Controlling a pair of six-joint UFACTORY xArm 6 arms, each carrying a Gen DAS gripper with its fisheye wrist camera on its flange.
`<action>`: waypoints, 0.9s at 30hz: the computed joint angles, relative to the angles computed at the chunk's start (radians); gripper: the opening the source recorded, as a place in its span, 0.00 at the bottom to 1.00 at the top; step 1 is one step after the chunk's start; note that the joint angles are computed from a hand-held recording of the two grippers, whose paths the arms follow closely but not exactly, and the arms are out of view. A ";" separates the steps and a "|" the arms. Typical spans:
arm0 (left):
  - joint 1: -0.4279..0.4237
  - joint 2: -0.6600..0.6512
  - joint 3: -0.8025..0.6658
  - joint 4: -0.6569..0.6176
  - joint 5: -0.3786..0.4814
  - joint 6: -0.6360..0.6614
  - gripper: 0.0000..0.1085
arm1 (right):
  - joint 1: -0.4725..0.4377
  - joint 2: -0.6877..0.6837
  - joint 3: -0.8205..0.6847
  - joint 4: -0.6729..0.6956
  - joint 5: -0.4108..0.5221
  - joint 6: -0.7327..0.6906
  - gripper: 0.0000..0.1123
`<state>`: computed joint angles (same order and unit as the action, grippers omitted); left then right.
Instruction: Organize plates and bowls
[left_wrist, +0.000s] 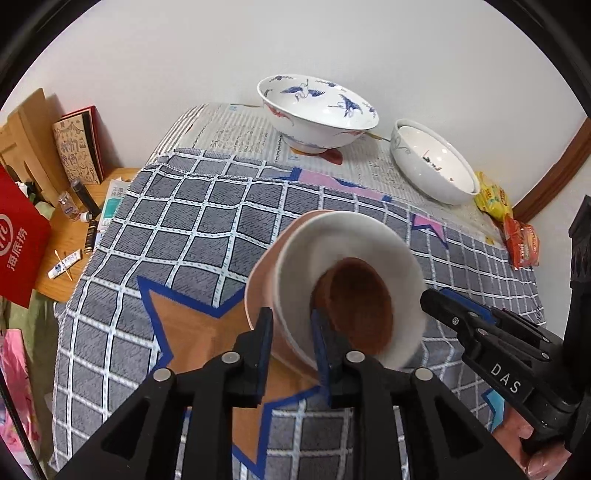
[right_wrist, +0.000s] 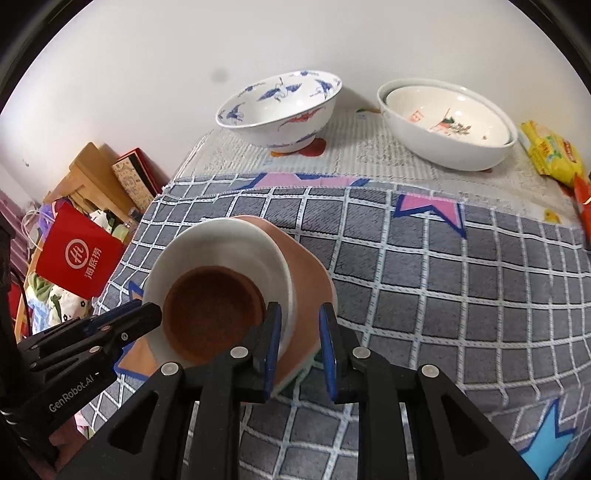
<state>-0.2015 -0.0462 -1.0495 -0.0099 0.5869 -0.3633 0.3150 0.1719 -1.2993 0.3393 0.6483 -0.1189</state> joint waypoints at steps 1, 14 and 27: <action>-0.007 -0.016 0.009 0.003 0.001 -0.004 0.20 | -0.002 -0.016 0.015 -0.005 -0.004 -0.001 0.22; -0.173 -0.182 0.089 0.165 -0.012 -0.174 0.40 | -0.098 -0.394 0.342 -0.231 -0.075 0.104 0.42; -0.366 -0.328 0.183 0.432 0.007 -0.489 0.66 | -0.275 -0.803 0.618 -0.165 -0.018 0.080 0.66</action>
